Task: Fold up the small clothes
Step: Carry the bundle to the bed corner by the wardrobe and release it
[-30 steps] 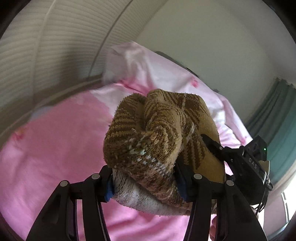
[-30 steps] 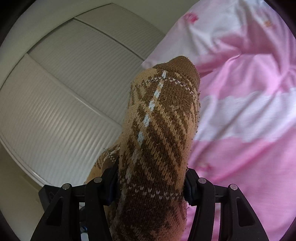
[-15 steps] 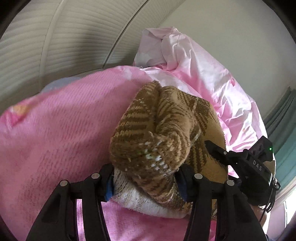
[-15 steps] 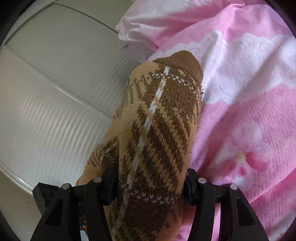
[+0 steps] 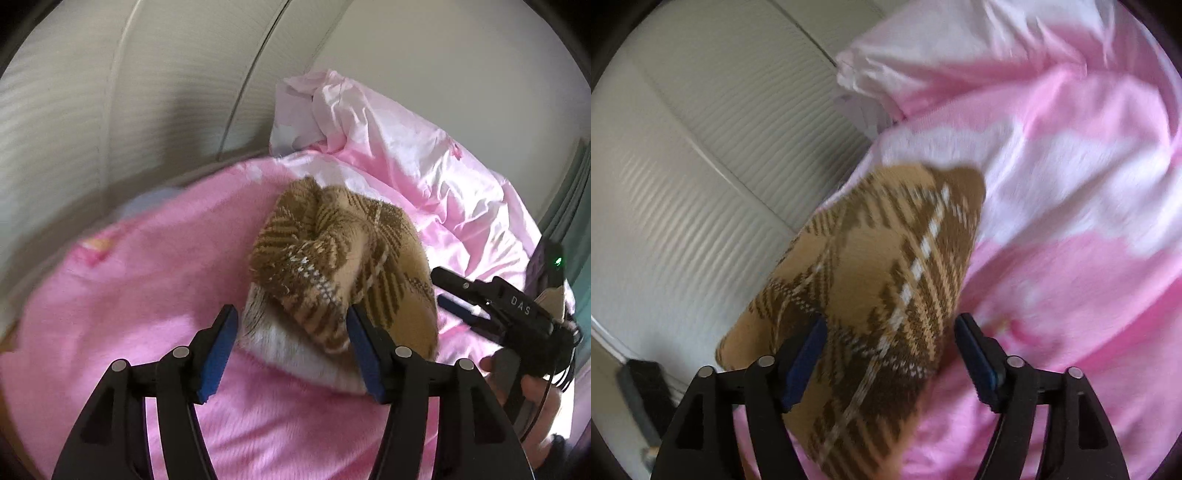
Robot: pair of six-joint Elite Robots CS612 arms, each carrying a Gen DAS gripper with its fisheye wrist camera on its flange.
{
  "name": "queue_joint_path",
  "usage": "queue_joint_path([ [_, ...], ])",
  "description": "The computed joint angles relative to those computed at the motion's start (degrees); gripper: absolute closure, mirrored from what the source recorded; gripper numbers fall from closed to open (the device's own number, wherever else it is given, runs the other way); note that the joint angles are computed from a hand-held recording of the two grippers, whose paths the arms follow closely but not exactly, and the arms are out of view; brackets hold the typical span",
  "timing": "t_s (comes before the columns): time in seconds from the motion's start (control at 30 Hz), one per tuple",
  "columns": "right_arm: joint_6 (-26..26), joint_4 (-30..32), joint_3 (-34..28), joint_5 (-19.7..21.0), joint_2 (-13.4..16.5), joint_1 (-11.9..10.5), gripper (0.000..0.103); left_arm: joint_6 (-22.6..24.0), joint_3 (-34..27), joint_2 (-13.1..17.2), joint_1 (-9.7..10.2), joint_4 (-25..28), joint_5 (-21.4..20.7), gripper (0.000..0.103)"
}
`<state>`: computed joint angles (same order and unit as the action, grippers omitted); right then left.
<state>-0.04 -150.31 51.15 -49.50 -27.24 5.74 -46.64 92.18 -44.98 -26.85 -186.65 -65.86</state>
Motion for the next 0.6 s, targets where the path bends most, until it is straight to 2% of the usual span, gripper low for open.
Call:
queue_joint_path([
  [0.07, -1.9, -4.5, 2.1, -3.6, -1.4, 0.1, 0.027, 2.1, 0.6, -1.1, -1.17, -0.9, 3.0, 0.044],
  [0.13, -5.5, -7.4, 2.6, -5.2, -2.1, 0.3, 0.027, 5.0, 0.0, -1.7, -2.07, -1.4, 4.3, 0.044],
  [0.17, -7.4, -7.1, 2.1, -5.4, -2.1, 0.5, 0.027, 6.9, -0.6, -1.7, -2.36, -2.1, 4.1, 0.044],
  [0.2, -9.0, -6.9, 1.7, -5.1, -2.1, 0.6, 0.027, 9.8, -1.8, -1.4, -2.43, -2.9, 2.2, 0.043],
  [0.27, -11.3, -6.0, 0.4, -4.5, -1.9, 0.8, 0.027, 12.2, -4.4, -0.4, -1.88, -1.9, -1.4, 0.042],
  [0.33, -13.0, -4.9, -1.3, -4.7, -1.4, 1.1, 0.027, 12.1, -6.6, 0.8, -1.19, -0.3, -2.9, 0.043],
  [0.4, -14.1, -2.1, -6.4, -6.1, 0.9, 1.8, 0.027, 11.8, -7.8, 2.0, -0.51, 0.4, -3.2, 0.043],
  [0.47, -17.3, -0.9, -5.3, -7.2, 0.1, 1.8, 0.027, 11.5, -8.3, 2.8, -0.05, 1.2, -3.4, 0.043],
  [0.53, -20.7, 0.0, -6.4, -9.0, 0.8, 2.2, 0.027, 10.4, -8.4, 3.3, 0.42, 2.0, -3.9, 0.043],
  [0.6, -23.3, -1.2, -4.0, -9.9, -0.2, 2.2, 0.027, 9.9, -8.4, 3.7, 0.46, 2.2, -3.4, 0.043],
])
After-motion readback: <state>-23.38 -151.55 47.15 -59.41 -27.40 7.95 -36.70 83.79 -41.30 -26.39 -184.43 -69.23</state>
